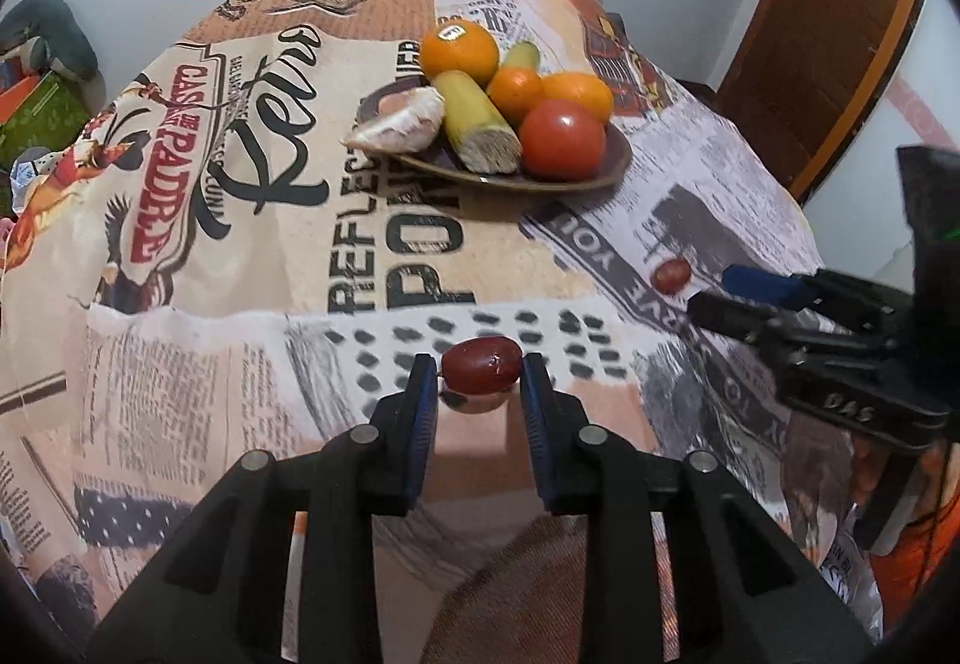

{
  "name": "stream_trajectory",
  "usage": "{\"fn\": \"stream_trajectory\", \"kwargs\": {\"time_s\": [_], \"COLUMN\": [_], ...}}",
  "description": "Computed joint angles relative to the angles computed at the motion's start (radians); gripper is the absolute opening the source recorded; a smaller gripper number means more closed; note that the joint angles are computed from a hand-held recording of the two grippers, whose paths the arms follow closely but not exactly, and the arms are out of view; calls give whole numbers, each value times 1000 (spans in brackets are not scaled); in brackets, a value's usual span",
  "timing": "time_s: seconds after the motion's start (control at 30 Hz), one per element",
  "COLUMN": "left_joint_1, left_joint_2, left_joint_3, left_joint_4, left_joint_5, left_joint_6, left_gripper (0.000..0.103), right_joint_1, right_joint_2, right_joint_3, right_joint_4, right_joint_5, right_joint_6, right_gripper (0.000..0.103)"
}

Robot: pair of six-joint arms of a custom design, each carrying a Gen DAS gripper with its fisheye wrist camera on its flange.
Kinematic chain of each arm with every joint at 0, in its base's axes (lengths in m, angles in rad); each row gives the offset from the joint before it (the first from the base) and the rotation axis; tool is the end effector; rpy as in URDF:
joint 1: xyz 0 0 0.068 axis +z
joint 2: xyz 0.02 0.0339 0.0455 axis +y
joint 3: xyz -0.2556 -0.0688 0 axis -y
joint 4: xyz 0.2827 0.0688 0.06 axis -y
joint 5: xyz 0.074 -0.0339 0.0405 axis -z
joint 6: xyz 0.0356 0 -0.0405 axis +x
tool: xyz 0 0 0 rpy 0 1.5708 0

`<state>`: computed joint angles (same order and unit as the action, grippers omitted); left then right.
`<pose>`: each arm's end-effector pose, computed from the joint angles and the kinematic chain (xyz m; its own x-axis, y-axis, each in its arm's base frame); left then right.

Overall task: Organize fruits
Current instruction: 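Set the date on the plate with the left gripper while the right gripper places the second date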

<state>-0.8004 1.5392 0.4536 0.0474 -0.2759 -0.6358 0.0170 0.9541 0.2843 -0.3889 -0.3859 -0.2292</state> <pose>0.1823 -0.1740 0.0536 -0.8356 0.0406 -0.5479 0.1218 0.9861 -0.1127 0.1832 0.0165 0.1003 -0.8033 -0.2242 -0.5517 -0.3929 0.8957 0.2082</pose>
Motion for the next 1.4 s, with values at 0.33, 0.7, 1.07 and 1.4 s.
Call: {"fn": "stream_trajectory", "kwargs": {"time_s": [0.33,0.7,1.07,1.4], "left_joint_1": [60,73,110,158], "left_joint_2": [90,72,-6,74], "left_joint_3": [49,60,111,201], "left_joint_4": [50,50,6,28], "left_joint_5": [30,31,16,42], "left_joint_6": [64,79,147,200], "left_gripper": [28,28,28,28], "right_joint_1": [-12,17,19,41], "right_joint_2": [174,181,92,256], "right_joint_3": [43,54,115,207], "right_joint_4": [99,107,87,197], "right_joint_5": [-41,-2,-17,10], "right_joint_6": [-6,-12,14,50], "right_gripper": [41,27,27,27]}}
